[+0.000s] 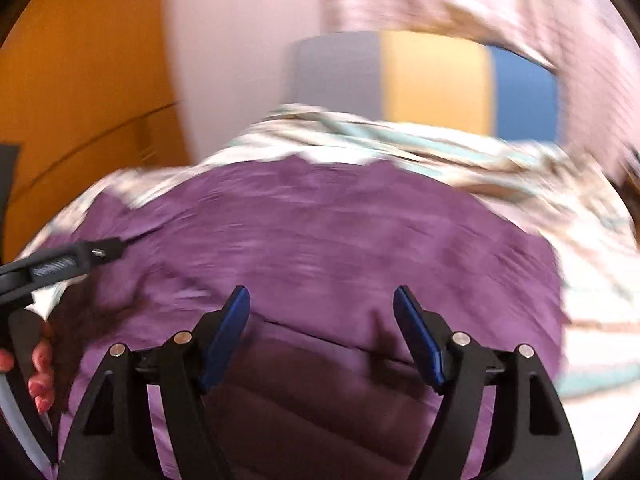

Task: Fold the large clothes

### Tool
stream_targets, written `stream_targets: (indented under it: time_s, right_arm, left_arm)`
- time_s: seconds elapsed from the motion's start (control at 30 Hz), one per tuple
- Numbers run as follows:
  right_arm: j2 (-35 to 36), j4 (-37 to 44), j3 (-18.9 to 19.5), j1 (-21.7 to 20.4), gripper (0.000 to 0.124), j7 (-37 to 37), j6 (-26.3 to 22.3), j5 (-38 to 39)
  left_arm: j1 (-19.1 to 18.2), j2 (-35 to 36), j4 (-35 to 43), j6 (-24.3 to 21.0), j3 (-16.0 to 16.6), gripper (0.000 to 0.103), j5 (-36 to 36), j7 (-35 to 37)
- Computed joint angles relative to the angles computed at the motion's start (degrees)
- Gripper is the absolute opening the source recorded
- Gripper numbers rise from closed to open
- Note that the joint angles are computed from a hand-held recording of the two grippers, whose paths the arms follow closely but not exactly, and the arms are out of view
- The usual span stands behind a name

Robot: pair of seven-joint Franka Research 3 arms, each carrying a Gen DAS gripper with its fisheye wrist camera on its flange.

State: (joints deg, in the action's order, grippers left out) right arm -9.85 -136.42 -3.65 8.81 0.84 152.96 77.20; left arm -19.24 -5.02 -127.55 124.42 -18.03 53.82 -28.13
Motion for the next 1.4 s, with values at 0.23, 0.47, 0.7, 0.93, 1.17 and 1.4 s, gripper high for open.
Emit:
stream_targets:
  time_s: [0.23,0.47,0.7,0.93,1.17,1.4]
  right_arm:
    - [2.83,1.54,-3.15,-5.74,0.05,20.44,-2.24,-5.45]
    - [5.39,6.44,-1.87,-6.4,0.039,18.05,0.69,-4.26]
    - [19.41,20.11,0.89,-6.57,0.027,31.46,8.88,-14.7]
    - [26.72,23.71,1.75,-7.53,0.023,42.71,10.97,-31.99]
    - [27.03,23.88,7.36,-13.24,0.025,39.45,11.49,-29.43]
    - [18.62,17.12,7.98,-15.1,0.038,26.85,9.14,-14.43]
  left_arm:
    - [-0.44,14.37,14.7,-3.99,3.27,0.079,0.42,17.4]
    - [-1.25,13.63,9.78,0.64,5.49,0.074,0.47,14.32]
    - [-1.9,14.47,10.87,-1.38,5.3,0.075,-0.36,14.81]
    - [-1.36,14.58,10.45,0.55,5.76,0.082,-0.89,14.59]
    - [-1.26,14.9,10.72,0.4,5.96,0.088,-1.57,14.68]
    - [-1.25,14.97,10.82,0.29,6.01,0.09,-1.8,14.71]
